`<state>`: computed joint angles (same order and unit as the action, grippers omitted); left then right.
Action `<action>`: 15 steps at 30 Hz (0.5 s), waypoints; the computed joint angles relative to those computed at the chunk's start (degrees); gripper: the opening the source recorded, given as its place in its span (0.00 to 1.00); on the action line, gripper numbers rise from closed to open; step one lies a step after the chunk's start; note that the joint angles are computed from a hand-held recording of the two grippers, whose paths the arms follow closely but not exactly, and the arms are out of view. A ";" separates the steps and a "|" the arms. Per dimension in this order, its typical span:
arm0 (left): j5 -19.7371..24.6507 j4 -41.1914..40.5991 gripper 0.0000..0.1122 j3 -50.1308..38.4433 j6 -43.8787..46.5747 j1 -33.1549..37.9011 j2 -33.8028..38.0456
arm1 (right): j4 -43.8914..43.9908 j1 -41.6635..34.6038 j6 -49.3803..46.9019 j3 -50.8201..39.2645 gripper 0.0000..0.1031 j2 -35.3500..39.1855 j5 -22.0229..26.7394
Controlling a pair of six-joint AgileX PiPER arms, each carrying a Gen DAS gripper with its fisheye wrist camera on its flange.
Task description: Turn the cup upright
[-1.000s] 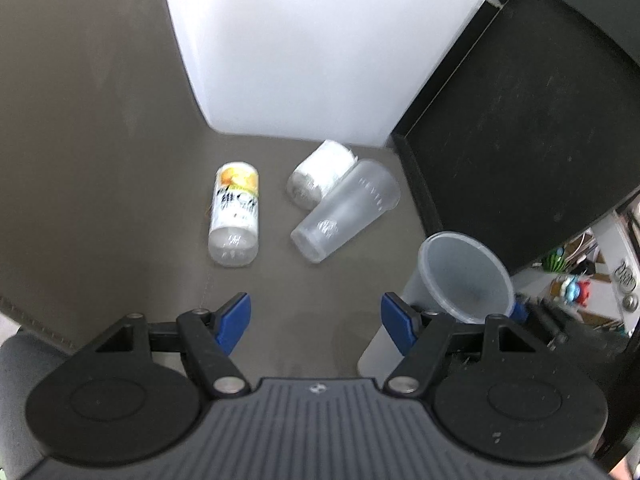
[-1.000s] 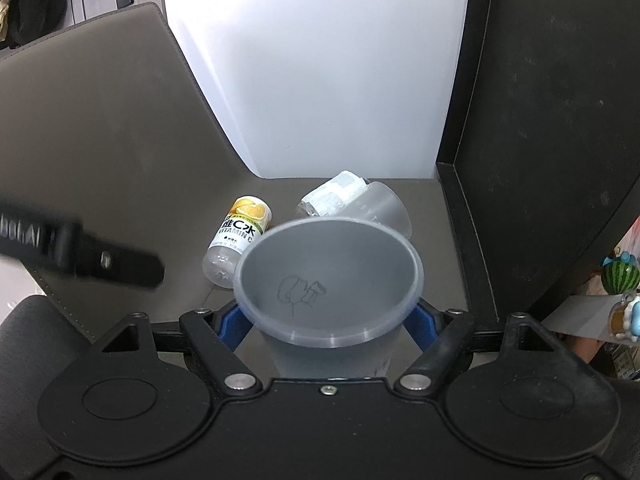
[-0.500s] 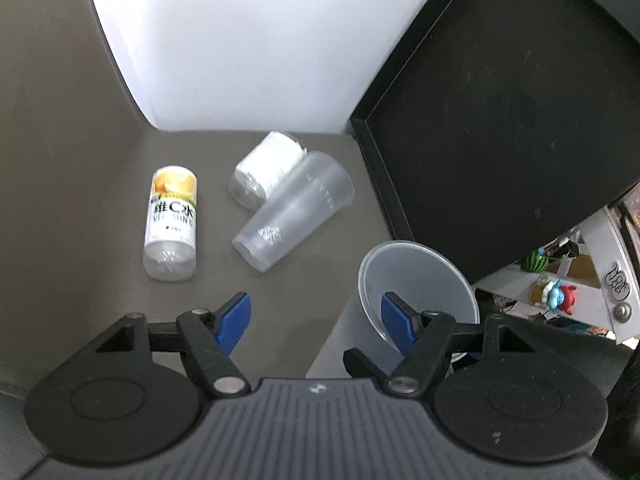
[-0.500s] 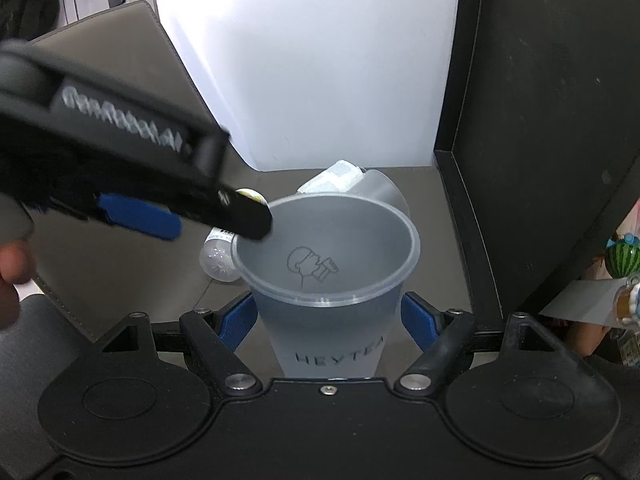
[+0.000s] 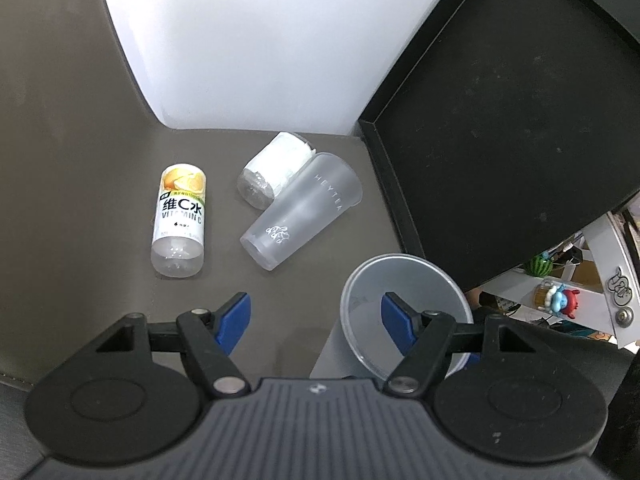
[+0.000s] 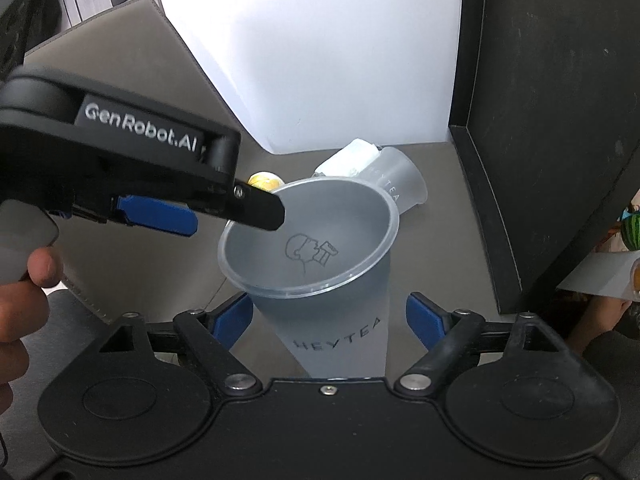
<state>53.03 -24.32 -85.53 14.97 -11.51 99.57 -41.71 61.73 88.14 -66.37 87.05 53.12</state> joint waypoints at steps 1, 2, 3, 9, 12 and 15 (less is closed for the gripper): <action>0.01 0.06 0.63 0.07 -0.04 -0.14 -0.22 | 0.46 -0.16 -0.35 -0.05 0.81 -0.04 -0.20; -0.03 0.09 0.63 0.25 -0.07 -0.31 -0.54 | 0.60 0.11 -0.16 -0.06 0.82 -0.03 -0.01; -0.10 0.09 0.63 0.57 0.02 -0.45 -0.95 | 0.83 0.33 -0.08 -0.28 0.82 0.06 0.39; -0.36 0.34 0.63 2.32 0.00 -0.49 -3.49 | 1.20 2.96 1.39 -0.80 0.87 -0.72 3.62; -0.15 0.49 0.63 2.91 -0.16 -0.02 -4.61 | 0.97 3.64 2.35 -0.64 0.93 -1.63 4.18; 0.78 1.26 0.63 3.14 -0.49 0.23 -5.83 | 0.56 4.45 3.53 -0.72 0.94 -2.61 5.61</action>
